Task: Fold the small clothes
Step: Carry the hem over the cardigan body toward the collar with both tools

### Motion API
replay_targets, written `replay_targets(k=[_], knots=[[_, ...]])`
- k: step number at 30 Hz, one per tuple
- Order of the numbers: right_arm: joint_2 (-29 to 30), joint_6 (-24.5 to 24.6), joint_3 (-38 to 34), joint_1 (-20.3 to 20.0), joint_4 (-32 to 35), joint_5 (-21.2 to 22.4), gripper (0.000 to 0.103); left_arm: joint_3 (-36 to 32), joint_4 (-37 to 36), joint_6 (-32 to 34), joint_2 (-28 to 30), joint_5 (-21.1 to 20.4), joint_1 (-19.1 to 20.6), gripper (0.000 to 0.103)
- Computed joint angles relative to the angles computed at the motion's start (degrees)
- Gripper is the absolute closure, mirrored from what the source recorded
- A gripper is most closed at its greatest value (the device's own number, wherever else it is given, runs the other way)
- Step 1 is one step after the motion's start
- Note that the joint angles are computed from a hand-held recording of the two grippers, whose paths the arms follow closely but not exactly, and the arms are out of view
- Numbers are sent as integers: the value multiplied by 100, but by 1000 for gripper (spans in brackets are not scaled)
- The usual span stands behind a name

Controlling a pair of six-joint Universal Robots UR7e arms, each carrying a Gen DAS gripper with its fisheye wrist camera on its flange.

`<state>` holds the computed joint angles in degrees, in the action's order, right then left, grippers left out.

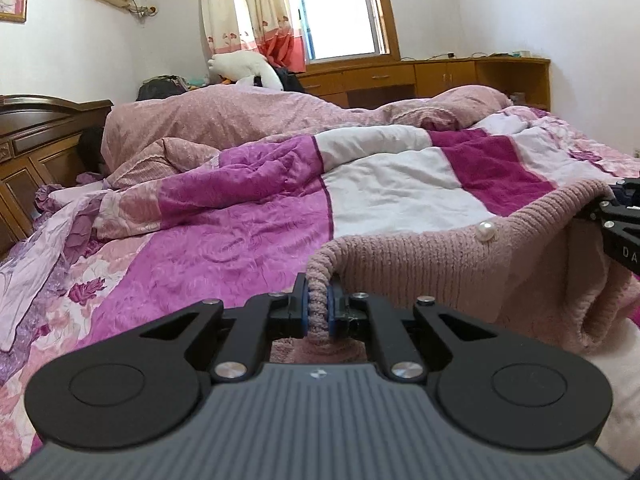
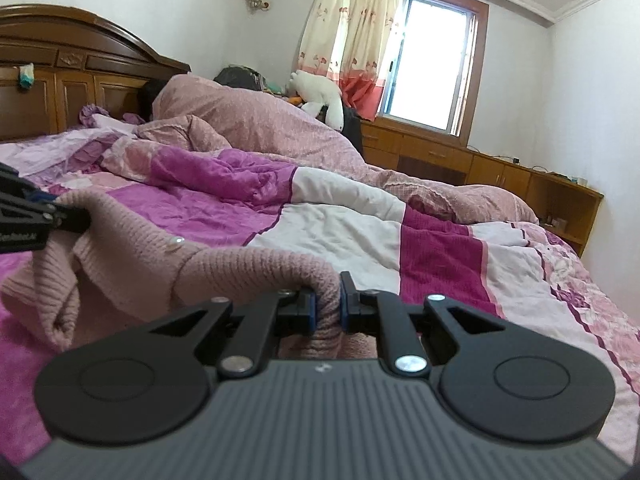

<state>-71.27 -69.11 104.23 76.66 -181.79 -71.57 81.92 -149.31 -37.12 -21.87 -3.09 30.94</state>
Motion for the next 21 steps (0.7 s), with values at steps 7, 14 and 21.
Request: replay_targets(k=[7, 14, 21], knots=[[824, -191, -628, 124, 21, -581, 89, -491, -227, 474, 284, -324, 582, 94], [1266, -426, -925, 83, 189, -976, 87, -669, 822, -384, 310, -645, 1032, 93], [1268, -137, -1021, 60, 529, -1149, 82, -732, 533, -135, 389, -661, 1070, 92]])
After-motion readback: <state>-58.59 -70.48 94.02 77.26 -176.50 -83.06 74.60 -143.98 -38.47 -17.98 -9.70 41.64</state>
